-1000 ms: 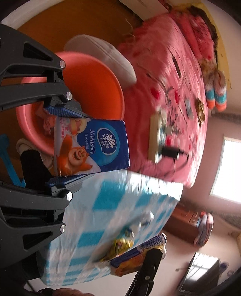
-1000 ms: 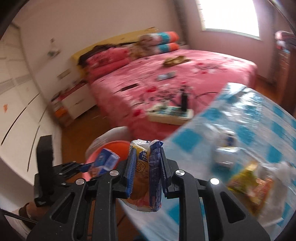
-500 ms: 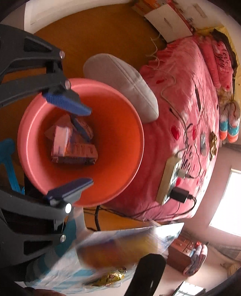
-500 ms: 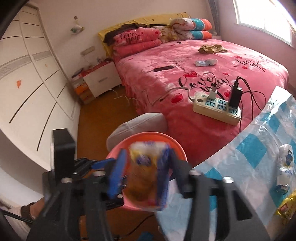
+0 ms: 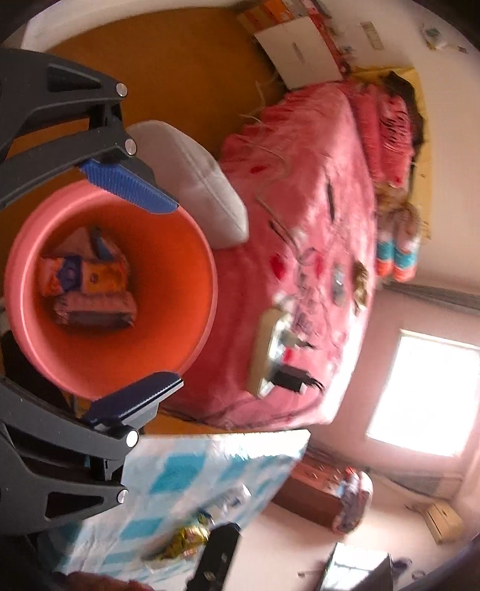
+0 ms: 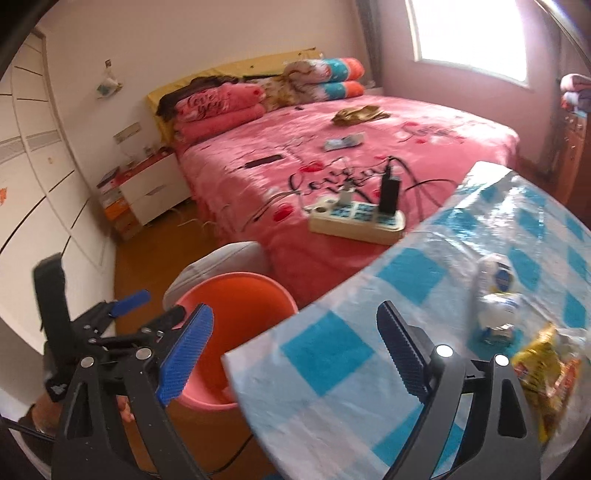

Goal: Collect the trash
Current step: 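Move both grippers back over the remaining trash on the table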

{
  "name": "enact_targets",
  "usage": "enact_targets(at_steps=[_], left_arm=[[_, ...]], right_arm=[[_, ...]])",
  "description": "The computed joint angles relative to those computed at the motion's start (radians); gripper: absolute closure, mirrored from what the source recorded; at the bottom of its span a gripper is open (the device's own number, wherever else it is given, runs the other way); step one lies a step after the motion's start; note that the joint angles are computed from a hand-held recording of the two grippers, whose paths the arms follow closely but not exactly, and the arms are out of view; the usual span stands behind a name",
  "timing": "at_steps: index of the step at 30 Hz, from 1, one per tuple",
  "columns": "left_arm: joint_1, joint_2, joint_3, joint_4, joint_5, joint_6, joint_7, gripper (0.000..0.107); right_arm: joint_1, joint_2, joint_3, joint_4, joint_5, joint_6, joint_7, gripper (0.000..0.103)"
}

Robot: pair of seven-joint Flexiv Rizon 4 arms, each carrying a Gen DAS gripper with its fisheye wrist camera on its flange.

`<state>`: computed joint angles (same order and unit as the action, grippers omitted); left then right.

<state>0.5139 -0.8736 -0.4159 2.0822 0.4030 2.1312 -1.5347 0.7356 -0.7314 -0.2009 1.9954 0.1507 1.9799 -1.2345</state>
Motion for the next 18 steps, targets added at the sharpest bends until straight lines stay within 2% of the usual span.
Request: enact_targets(at_steps=[3,6,12,18], left_arm=[[0.008,-0.014,-0.017,-0.005,0.023,0.026,-0.007,0.018],[0.035,-0.023,-0.056,-0.009,0.050,-0.009,-0.015,0.018],[0.025,-0.012,-0.059,0.008,0.049,0.002,-0.003,0.018],[0.066,-0.017,-0.116,0.020,0.067,-0.058,0.019,0.018]], right_arm=[[0.029,-0.001,-0.025,0.031,0.043,0.046,-0.008,0.011],[0.054,-0.005,-0.041,0.050,0.098,0.086,-0.026,0.009],[0.103,-0.013,-0.057,0.095,0.218,0.168,-0.081,0.007],[0.133,-0.010,-0.041,0.133,0.322,0.221,-0.150,0.005]])
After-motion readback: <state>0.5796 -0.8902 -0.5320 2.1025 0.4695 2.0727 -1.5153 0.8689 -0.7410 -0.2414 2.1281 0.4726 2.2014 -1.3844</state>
